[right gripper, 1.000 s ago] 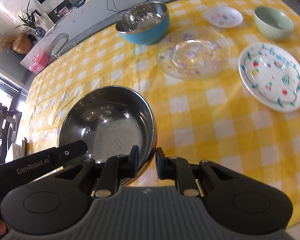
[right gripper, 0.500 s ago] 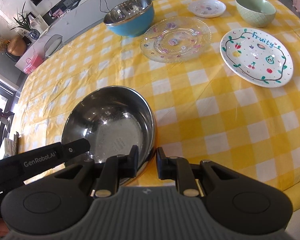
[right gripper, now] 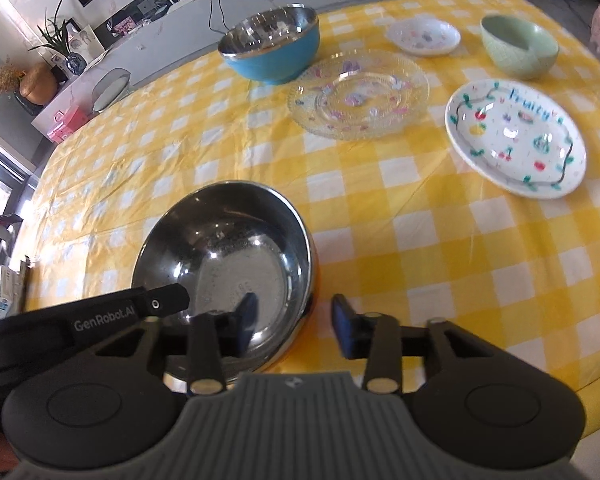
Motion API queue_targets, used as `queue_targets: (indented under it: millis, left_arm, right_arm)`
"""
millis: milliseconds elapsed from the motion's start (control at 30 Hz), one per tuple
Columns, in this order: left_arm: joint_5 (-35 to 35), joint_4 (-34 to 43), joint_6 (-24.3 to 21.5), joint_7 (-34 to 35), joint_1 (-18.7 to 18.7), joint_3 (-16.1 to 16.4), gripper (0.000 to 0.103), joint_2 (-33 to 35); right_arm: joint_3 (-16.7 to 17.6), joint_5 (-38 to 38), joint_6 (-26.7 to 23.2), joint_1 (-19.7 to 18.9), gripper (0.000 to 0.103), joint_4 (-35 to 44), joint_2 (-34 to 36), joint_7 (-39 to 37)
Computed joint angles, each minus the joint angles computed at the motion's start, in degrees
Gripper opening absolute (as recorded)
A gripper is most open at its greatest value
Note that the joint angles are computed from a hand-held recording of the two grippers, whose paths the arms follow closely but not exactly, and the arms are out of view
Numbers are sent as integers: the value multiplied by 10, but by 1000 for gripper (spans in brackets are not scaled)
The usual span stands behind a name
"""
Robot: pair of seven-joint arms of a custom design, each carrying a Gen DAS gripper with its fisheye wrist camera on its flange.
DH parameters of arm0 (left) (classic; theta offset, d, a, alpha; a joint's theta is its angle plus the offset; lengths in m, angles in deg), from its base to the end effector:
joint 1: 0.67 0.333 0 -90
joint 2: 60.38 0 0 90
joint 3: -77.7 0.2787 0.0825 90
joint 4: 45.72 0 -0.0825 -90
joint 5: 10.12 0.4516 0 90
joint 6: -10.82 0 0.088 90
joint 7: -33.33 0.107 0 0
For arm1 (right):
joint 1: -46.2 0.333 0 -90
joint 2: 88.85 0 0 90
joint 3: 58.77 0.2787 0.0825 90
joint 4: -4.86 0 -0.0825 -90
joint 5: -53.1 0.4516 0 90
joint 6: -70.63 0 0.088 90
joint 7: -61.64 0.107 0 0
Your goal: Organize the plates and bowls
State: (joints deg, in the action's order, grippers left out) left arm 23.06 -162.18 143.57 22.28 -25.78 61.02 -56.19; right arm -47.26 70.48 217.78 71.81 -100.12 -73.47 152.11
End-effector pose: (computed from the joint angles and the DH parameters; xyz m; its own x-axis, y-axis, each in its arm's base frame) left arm 0.4871 -0.4201 0.3639 0.5810 -0.7864 0.2097 -0.6719 -0.6089 -0.4216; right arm 0.5740 0.4198 0.3697 0.4346 -0.8449 -0.3120 -0.8650 -0.2951 -0.4057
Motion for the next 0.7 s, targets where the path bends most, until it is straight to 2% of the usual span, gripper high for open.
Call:
queue_targets:
  millis: [133,333,433,500,600,633,700]
  left_arm:
    - [11,-15,16,-19,2,-1,46,-18]
    - [37,-4,-10,-16,1,-10,49,-30]
    - [30,5,-15,14,4,-10,50,-33]
    - [16,6,-1,42,9,-8,50,-36]
    - [-36,-12,72,95,23,-1,50,-47]
    - [-49,-11,80,112,26,0,50,-48]
    - [-59,4,68,142,31,0,50,-42]
  right_arm:
    - [-12,-55,23,14,53,-13,-11,28]
    - [-12,-53,47,7,59,-32,-33,37]
    - [-13,-53,61,4,64,-39,-45,40]
    - [-12,-49,61,1,66,-32,-45,34]
    - [-14,-56,65,0,70,-15,-38,25]
    - [-17,-66,67,1,71,-9,-35,29]
    - [-20,-79,63,1,74,11,-24,30]
